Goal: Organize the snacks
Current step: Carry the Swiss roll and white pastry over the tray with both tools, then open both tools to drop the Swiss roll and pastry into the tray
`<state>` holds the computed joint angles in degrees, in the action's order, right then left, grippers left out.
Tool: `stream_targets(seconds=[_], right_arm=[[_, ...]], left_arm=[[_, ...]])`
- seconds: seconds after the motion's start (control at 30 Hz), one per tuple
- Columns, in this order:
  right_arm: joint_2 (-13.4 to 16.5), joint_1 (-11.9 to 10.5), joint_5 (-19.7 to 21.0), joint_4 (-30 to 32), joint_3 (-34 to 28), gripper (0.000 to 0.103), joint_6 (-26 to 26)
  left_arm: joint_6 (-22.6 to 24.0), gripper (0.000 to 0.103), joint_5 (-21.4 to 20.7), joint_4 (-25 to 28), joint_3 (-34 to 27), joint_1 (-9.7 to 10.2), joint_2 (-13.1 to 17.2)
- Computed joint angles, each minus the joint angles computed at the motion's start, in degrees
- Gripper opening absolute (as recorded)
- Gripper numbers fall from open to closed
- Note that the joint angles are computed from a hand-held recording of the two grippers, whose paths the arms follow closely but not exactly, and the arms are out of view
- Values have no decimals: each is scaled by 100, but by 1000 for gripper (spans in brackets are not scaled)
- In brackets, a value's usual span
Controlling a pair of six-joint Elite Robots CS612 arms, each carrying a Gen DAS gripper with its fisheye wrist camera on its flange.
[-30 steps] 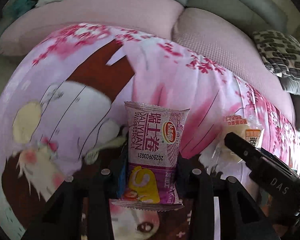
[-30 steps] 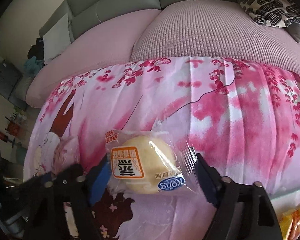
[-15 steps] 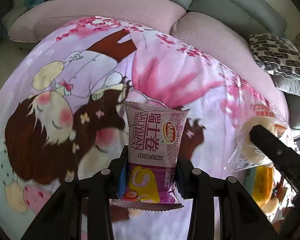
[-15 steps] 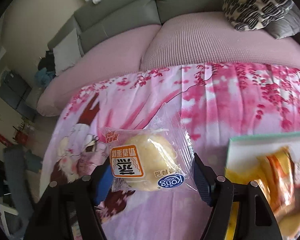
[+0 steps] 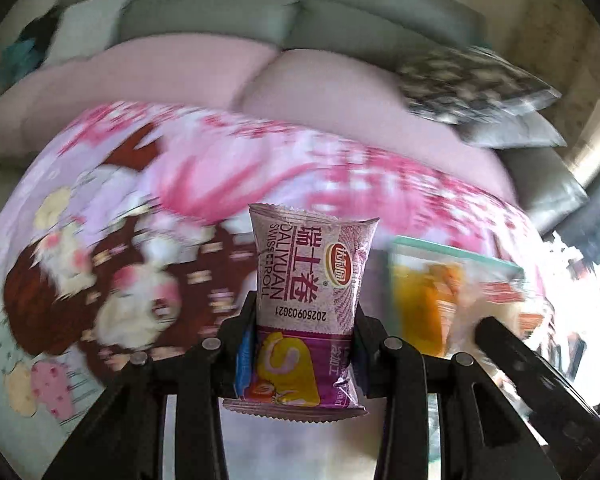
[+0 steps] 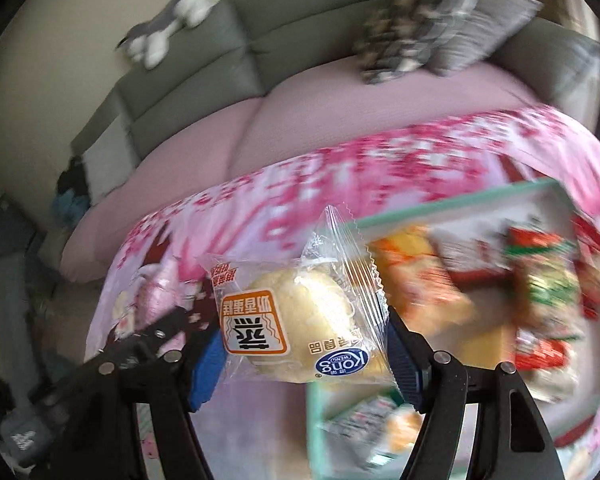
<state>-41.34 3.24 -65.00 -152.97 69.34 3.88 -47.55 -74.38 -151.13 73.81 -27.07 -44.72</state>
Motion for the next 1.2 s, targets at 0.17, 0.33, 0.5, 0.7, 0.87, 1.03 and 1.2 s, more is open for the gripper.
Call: stream_targets(seconds=[0.17, 0.33, 0.5, 0.7, 0.87, 1.03, 1.2], right_arm=[[-34, -200, -441, -206, 119, 74, 401], [31, -354, -450, -102, 61, 74, 617], [65, -411, -349, -145, 9, 76, 665], [79, -415, -224, -267, 57, 85, 645], [36, -473, 39, -645, 237, 99, 859], [-222, -444, -96, -889, 707, 102, 624], [-496, -355, -308, -1000, 1260, 102, 197]], left_arm=[[682, 41, -157, -126, -439, -174, 230], [1099, 41, -391, 100, -842, -269, 458], [1375, 41, -515, 353, -1102, -355, 605], [1535, 61, -301, 468, -1100, -426, 595], [1231, 72, -323, 254, -748, -390, 394], [678, 86, 118, 83, -153, -422, 88], [144, 93, 576, 506, 304, -457, -157]])
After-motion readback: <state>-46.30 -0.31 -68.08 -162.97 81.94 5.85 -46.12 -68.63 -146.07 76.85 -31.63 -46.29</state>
